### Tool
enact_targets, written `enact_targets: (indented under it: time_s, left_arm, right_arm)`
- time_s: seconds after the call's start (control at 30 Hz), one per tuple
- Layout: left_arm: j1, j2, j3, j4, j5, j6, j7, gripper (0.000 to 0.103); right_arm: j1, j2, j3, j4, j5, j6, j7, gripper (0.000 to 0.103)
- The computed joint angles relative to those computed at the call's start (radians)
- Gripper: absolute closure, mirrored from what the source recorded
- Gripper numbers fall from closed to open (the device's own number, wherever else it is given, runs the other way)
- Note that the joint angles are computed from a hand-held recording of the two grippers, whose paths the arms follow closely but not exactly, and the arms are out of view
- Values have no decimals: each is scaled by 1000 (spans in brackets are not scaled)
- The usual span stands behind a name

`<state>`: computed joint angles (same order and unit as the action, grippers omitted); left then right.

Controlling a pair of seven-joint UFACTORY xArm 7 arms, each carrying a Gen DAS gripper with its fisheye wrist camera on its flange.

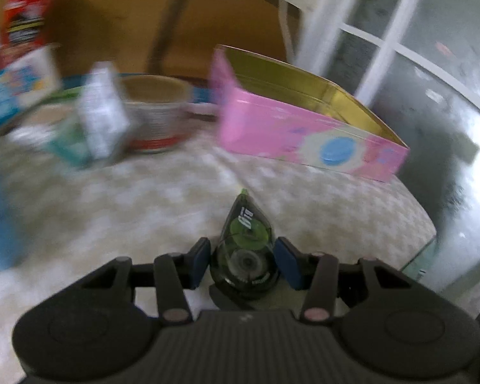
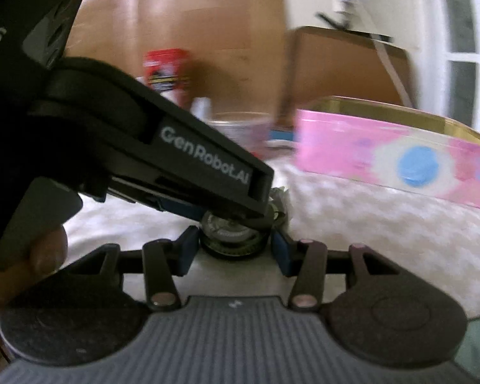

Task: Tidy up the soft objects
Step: 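Carry the tape roller into the pink tin and open the left tool, then grasp the white barcode card pack with the left tool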

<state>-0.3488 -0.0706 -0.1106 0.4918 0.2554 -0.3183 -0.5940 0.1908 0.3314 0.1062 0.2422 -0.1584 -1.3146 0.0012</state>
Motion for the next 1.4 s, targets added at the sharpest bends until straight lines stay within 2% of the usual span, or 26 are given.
enact_targets:
  time_s: [0.07,0.2,0.3,0.37,0.4,0.47,0.53,0.57,0.67,0.77,0.8,0.87,0.9,0.97,1.0,1.03,1.1,1.13,1.2,1.23,1.27,1.3,1.33,1.4]
  left_arm:
    - [-14,60,-20,67,11,8,11,57]
    - [-86,157,-61,182,-160,40,195,57]
    - [-170,219,-43,265,-261,67,293,56]
    - [-242,242,-7,297,-322,68,346,56]
    - [-259,246,-3,301,-344,51,358,56]
    - [-267,238,-11,296,-366,-1,386,56]
    - [-306,223,3,299,-434,-57,473,56]
    - [-332,219,15,311,-488,-76,534,56]
    - [-400,259,57,421,-653,-76,718,56]
    - [-458,352,127,599,-783,-3,831,57]
    - [-469,386,156,657,-795,43,832,57]
    - [-585,453,316,756,-840,139,796,57]
    - [-633,484,388,789,-847,175,762,57]
    - [-674,522,457,817,-837,194,710,57]
    - [-682,522,470,804,-828,187,691,57]
    - [-657,506,441,778,-819,169,686,57]
    - [-536,434,314,680,-746,108,657,55]
    - [-432,387,213,608,-648,55,585,54]
    - [-222,290,36,439,-449,-69,409,51]
    - [-119,234,-51,345,-397,-131,356,51]
    - [-57,177,-99,254,-386,-186,331,52]
    - [-37,121,-112,170,-418,-235,331,52]
    - [-59,69,-88,88,-480,-286,353,52]
    - [-54,-27,-105,-46,-642,-330,427,52]
  right_arm:
    - [-33,19,-26,1,-8,-28,8,50]
    - [-111,48,-65,22,-35,-50,39,50]
    - [-149,76,-80,43,-29,-67,45,50]
    - [-165,100,-85,40,-20,-105,38,50]
    - [-164,111,-82,45,-1,-127,30,50]
    - [-158,161,-88,54,33,-245,-20,50]
    - [-146,181,-88,78,75,-332,-66,50]
    - [-149,172,-91,97,74,-340,-73,50]
    - [-188,123,-112,200,12,-254,-52,50]
    - [-220,110,-117,317,-23,-123,-12,50]
    - [-234,115,-121,364,-35,-65,4,50]
    - [-254,114,-120,444,-64,87,44,50]
    - [-287,125,-128,498,-116,164,88,50]
    - [-304,134,-119,547,-123,223,122,44]
    - [-308,122,-121,524,-119,207,117,37]
    - [-311,125,-120,525,-117,193,116,32]
    - [-327,129,-119,516,-139,147,130,32]
    - [-334,126,-116,495,-162,116,142,32]
    - [-326,109,-105,373,-198,-39,133,33]
    - [-307,106,-99,333,-190,-91,106,34]
    - [-285,97,-95,300,-179,-120,77,36]
    - [-272,81,-90,270,-206,-121,74,41]
    - [-272,65,-90,259,-274,-93,98,41]
    - [-287,30,-86,292,-483,34,219,46]
